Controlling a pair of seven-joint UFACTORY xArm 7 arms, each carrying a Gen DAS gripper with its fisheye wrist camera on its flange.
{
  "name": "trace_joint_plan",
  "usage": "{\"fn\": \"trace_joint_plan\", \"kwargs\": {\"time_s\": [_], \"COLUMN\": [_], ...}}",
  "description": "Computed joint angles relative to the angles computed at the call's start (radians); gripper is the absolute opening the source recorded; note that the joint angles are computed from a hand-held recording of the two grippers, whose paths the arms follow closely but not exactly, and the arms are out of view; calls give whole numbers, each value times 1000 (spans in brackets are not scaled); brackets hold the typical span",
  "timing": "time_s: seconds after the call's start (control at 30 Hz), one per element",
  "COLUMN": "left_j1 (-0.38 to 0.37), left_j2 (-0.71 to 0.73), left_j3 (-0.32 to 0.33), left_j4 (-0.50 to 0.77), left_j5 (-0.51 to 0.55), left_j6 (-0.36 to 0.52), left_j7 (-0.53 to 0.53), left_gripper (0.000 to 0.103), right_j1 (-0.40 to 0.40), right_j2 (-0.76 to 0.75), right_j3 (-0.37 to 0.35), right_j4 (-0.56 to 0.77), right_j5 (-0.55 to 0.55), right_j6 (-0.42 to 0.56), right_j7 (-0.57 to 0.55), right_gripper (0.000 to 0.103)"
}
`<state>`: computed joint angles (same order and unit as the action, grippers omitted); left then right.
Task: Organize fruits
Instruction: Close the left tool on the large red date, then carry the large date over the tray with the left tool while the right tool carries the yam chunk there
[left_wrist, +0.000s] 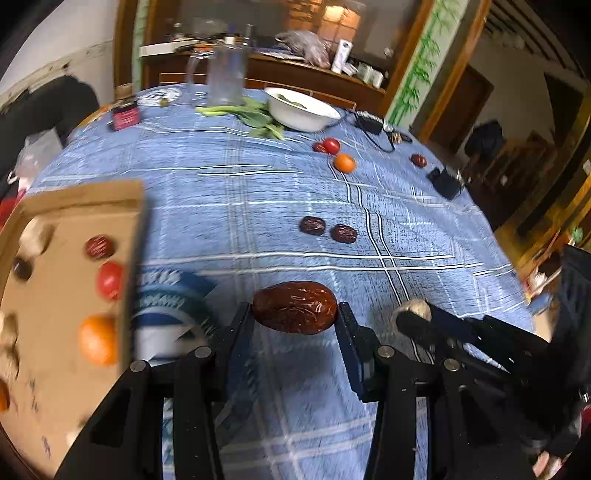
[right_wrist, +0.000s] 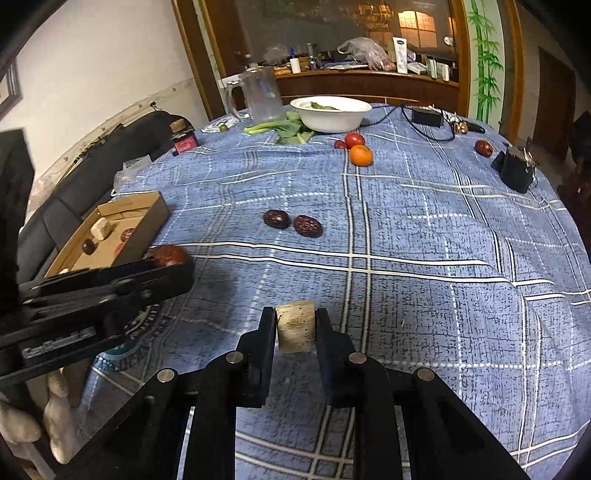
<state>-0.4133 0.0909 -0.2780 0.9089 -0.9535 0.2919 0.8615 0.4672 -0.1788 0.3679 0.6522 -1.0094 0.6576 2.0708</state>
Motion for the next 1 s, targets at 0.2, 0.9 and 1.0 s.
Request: {"fn": "trace_joint_plan", "kwargs": {"time_s": [0.2, 0.9, 1.0], "left_j1": [70, 223, 225], "left_j2": [-111, -67, -67], "left_j3": [99, 175, 168], "left_j4": [-84, -116, -118], "left_j5": [-154, -128, -148], "left_j6": [58, -51, -59], "left_j7": [80, 123, 151], "left_gripper": [44, 44, 44], "right_j1": [28, 151, 158], "right_j2": [52, 653, 704], "right_j3": [14, -176, -190], "right_j4": [89, 761, 809], "right_j5": [-16, 105, 173], "right_j6": [34, -238, -247], "right_j7": [-25, -457, -521], "right_gripper": [23, 23, 23]}}
